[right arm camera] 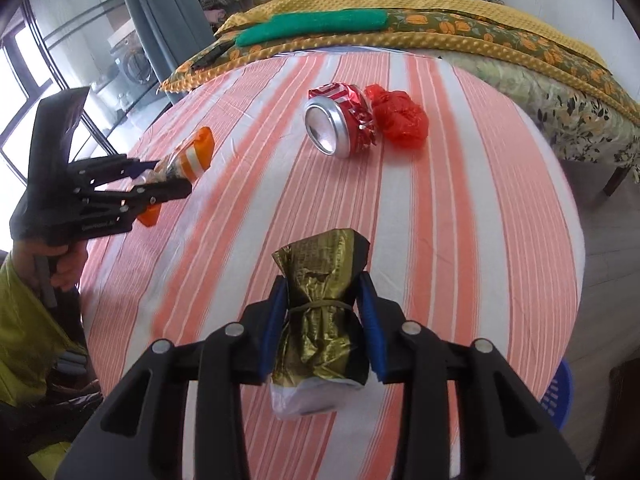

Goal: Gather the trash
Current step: 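Carry the orange packet and gold wrapper to the blue wastebasket and open both grippers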

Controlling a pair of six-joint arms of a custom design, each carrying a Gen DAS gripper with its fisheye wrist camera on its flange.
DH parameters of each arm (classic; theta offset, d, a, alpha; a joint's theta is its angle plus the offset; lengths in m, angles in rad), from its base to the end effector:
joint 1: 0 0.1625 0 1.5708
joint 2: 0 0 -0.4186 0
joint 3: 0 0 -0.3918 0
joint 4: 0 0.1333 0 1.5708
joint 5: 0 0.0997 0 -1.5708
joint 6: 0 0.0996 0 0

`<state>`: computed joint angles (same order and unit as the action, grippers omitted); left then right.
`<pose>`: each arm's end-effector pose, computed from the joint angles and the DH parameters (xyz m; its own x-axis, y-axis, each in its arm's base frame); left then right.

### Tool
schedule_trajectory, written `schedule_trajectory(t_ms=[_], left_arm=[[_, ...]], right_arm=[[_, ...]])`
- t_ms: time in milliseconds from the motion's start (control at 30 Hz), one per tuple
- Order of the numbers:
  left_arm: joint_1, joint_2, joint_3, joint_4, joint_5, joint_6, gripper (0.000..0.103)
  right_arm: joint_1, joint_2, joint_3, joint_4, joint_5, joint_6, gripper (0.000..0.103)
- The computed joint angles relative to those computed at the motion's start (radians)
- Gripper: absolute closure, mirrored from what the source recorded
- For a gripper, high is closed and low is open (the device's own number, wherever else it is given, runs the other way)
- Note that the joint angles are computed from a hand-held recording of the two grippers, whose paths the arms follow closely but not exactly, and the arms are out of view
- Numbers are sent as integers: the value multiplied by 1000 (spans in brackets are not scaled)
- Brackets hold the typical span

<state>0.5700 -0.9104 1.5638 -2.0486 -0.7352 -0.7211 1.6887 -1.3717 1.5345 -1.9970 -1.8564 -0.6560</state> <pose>-0.4391 -0.5275 0.1717 -0.7372 0.1259 -0.6638 0.4557 0.8181 -0.3509 0.1740 -0.5741 0.4430 -0.6926 -0.6165 0.3744 -0.6764 0.7354 -0.0404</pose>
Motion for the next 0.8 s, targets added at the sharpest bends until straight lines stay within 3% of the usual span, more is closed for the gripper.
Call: schedule_trajectory(t_ms=[233, 433, 633, 800], left_arm=[[-46, 69, -25, -62, -42, -38, 56], [-75, 167, -105, -130, -98, 2, 56], [-103, 321, -273, -169, -186, 106, 56], [-116, 486, -482, -136, -286, 195, 56]], right_arm=[[-52, -62, 27, -2, 98, 56, 68], [-121, -140, 28, -8, 142, 61, 68], [-230, -202, -1, -41, 134, 55, 68], [-338, -212, -48, -80, 105, 62, 68]])
